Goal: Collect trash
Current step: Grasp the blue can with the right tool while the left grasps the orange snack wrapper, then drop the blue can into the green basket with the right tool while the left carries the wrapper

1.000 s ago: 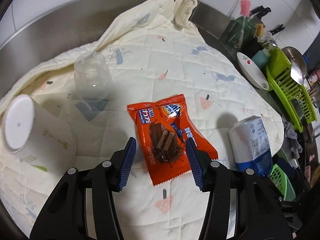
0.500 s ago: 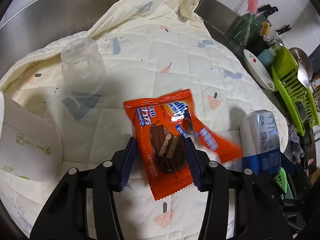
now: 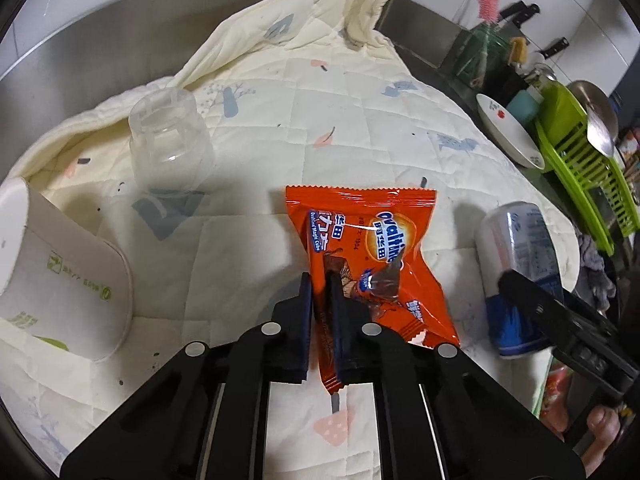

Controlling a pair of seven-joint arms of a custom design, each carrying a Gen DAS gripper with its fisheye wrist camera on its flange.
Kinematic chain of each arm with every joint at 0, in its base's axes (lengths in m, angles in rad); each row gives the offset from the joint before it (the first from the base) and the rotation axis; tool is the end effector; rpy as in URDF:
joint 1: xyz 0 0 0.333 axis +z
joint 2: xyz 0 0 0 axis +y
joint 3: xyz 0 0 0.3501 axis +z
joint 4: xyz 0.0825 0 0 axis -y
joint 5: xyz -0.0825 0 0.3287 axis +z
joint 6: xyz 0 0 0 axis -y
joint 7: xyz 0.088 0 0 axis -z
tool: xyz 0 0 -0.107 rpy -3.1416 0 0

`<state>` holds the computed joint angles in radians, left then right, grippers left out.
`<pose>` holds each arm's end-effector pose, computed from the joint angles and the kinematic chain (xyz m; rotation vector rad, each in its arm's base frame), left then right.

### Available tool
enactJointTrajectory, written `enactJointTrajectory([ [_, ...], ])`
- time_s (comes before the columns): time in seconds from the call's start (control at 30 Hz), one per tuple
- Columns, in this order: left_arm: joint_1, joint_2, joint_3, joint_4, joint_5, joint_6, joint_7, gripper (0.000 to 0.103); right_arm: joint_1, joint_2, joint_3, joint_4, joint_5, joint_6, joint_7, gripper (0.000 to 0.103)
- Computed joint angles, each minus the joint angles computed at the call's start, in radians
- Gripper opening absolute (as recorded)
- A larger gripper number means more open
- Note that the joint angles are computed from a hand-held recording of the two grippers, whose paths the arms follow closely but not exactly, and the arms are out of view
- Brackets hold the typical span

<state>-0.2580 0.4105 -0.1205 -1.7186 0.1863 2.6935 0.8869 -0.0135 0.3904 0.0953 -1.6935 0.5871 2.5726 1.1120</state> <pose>0.6241 -0.2403 0.4750 -2.1692 1.8012 -0.7664 0.6620 0.0350 0.4809 -1.8498 1.6708 -0.1648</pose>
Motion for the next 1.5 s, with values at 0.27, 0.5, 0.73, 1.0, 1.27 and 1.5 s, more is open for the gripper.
enactJointTrajectory([
  [0.27,0.002,-0.037,-0.008,-0.045,0.005,0.03,0.019,0.004,-0.01,-0.054,0.013,-0.082,0.047,0.045,-0.072,0.067],
  [0.5,0.005,-0.091,-0.031,-0.123,-0.021,0.088,0.049,0.003,-0.021,-0.169,0.004,-0.222,0.186,0.098,-0.2,0.066],
  [0.73,0.002,-0.139,-0.054,-0.192,-0.055,0.132,0.073,0.002,0.002,-0.299,-0.053,-0.375,0.308,0.142,-0.32,0.066],
  [1.0,0.013,-0.18,-0.129,-0.238,-0.174,0.186,0.177,0.002,0.022,-0.443,-0.157,-0.568,0.3,0.239,-0.397,0.066],
  [1.27,-0.03,-0.178,-0.183,-0.221,-0.27,0.205,0.275,0.002,-0.024,-0.491,-0.245,-0.693,0.191,0.294,-0.341,0.067],
  [1.5,-0.084,-0.146,-0.205,-0.163,-0.303,0.192,0.325,0.002,-0.074,-0.464,-0.282,-0.73,0.129,0.298,-0.28,0.067],
])
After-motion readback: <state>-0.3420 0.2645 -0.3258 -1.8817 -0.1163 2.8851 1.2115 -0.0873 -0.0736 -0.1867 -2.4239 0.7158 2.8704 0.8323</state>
